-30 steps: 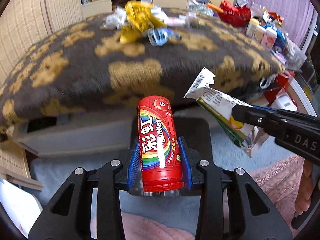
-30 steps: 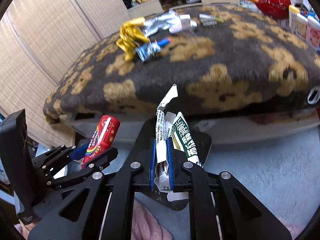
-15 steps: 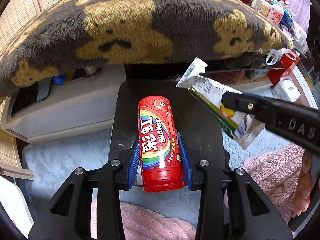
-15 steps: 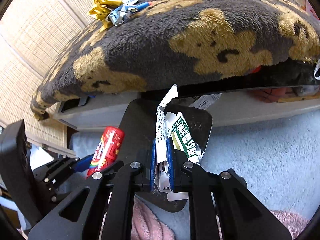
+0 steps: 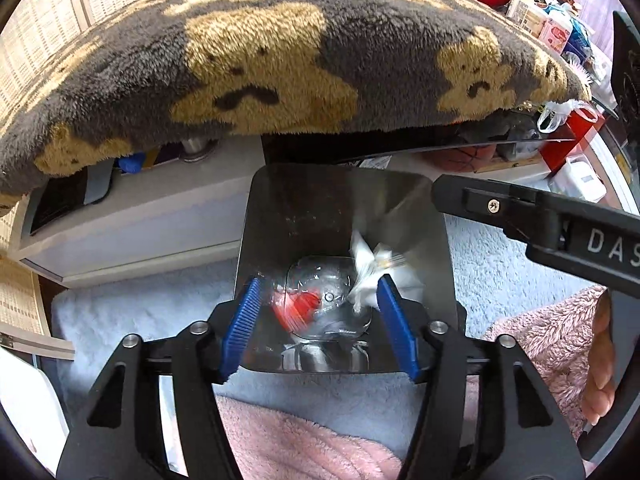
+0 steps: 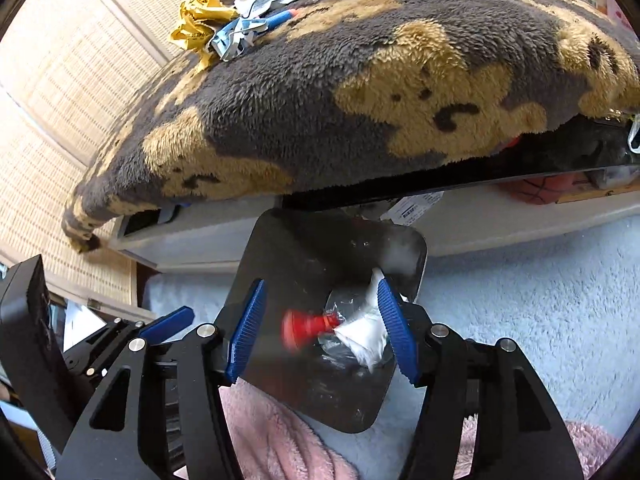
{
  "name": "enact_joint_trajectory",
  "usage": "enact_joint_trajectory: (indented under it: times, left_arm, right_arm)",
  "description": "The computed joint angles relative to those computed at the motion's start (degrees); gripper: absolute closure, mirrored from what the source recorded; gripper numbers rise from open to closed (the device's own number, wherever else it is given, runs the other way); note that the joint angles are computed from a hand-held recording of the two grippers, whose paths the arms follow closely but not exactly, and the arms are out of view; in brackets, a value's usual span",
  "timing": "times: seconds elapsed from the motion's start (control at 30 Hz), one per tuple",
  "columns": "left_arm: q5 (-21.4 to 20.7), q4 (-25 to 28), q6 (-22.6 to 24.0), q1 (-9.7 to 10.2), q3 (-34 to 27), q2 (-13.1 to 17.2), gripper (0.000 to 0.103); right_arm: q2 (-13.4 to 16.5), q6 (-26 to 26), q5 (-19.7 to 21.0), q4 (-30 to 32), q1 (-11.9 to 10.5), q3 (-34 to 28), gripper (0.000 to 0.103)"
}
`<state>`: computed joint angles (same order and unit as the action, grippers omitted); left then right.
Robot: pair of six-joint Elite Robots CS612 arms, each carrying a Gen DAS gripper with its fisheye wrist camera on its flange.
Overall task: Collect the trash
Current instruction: 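Lower the tube and wrapper into the bin and open both tools, then grasp the crumpled gold foil with the left tool while the right tool grasps the yogurt cup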
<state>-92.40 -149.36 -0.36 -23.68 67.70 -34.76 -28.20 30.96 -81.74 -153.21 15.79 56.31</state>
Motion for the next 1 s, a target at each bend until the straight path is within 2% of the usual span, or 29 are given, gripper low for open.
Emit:
enact_joint_trajectory:
  times: [0.23, 0.33, 0.5, 0.67, 0.77, 1.0]
  left_arm:
    - [0.7, -2.9, -0.5, 0.15, 1.1, -0.8, 0.015]
    - [0.8, -3.5, -1.0, 0.27, 1.1, -0.9, 0.010]
    - [0.5, -4.5, -2.3, 0.69, 0.9, -1.0, 0.008]
    - [0.3, -6.5, -2.9, 1.01, 0.9, -1.3, 0.008]
    - [0.3, -7.2, -3.1, 1.21, 0.1, -1.2, 0.008]
    - [-0.2, -7.4, -1.8, 1.44, -2.9, -0.5, 0.008]
  right_arm:
    - [0.0, 0.8, -1.9, -0.6, 0.2, 0.0, 0.011]
    - [-0.2, 0.9, -2.4, -0.6, 0.1, 0.2, 0.004]
    - [-0.4, 0.9, -3.0, 0.2, 0.1, 0.0, 0.004]
    - [-1.9, 2.3, -3.4, -3.9, -0.2, 1.7, 0.004]
    - [-2.6, 2.5, -5.0, -5.8, -0.4, 1.7, 0.004]
    - [-2.0, 0.9, -10.5, -5.6, -0.9, -3.4, 0.004]
